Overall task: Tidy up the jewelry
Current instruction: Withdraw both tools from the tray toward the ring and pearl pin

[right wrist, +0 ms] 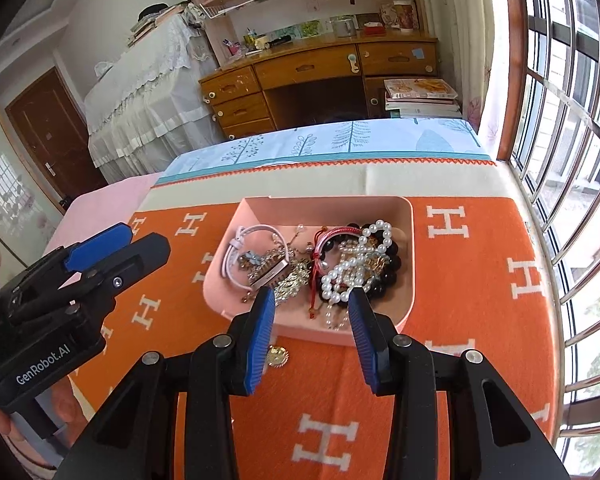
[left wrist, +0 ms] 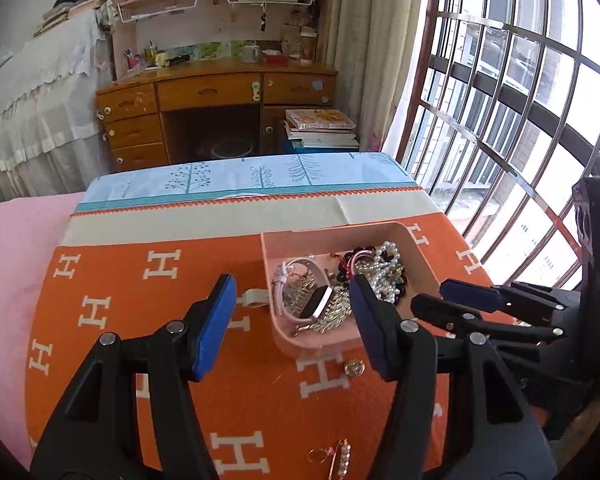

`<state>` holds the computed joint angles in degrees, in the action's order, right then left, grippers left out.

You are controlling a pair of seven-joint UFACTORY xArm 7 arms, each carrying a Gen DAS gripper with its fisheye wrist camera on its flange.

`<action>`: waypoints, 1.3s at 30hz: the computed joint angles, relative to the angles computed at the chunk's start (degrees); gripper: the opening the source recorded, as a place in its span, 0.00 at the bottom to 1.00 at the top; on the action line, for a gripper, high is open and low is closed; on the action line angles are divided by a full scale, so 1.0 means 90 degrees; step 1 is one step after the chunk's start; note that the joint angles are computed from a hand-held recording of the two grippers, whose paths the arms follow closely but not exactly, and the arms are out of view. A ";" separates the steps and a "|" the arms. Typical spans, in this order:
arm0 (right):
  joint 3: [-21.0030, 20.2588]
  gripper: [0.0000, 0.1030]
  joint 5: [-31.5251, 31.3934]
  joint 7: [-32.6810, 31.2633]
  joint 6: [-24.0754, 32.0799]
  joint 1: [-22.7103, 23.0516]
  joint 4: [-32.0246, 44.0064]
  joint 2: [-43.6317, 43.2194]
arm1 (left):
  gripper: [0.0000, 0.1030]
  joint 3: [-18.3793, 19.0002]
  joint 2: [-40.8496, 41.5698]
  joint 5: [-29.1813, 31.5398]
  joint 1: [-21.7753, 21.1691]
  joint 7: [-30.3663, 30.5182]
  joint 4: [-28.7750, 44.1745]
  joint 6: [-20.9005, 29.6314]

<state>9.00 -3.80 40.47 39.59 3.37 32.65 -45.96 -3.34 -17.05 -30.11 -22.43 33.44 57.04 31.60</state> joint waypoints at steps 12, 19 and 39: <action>0.0343 0.38 0.0119 0.0349 0.0350 0.0328 -0.0001 -0.0556 | 0.54 0.0227 -0.0995 0.0327 0.0105 -0.0022 -0.0628 0.0546; 0.0594 0.38 0.0162 0.0620 0.0521 0.0580 0.0032 -0.0796 | 0.54 0.0543 -0.1594 0.0202 0.0123 -0.0073 -0.0932 0.0959; 0.1044 0.38 0.0169 0.1309 0.0679 0.1178 -0.0343 -0.1322 | 0.54 0.0823 -0.2561 0.0570 0.0627 -0.0413 -0.2012 0.1089</action>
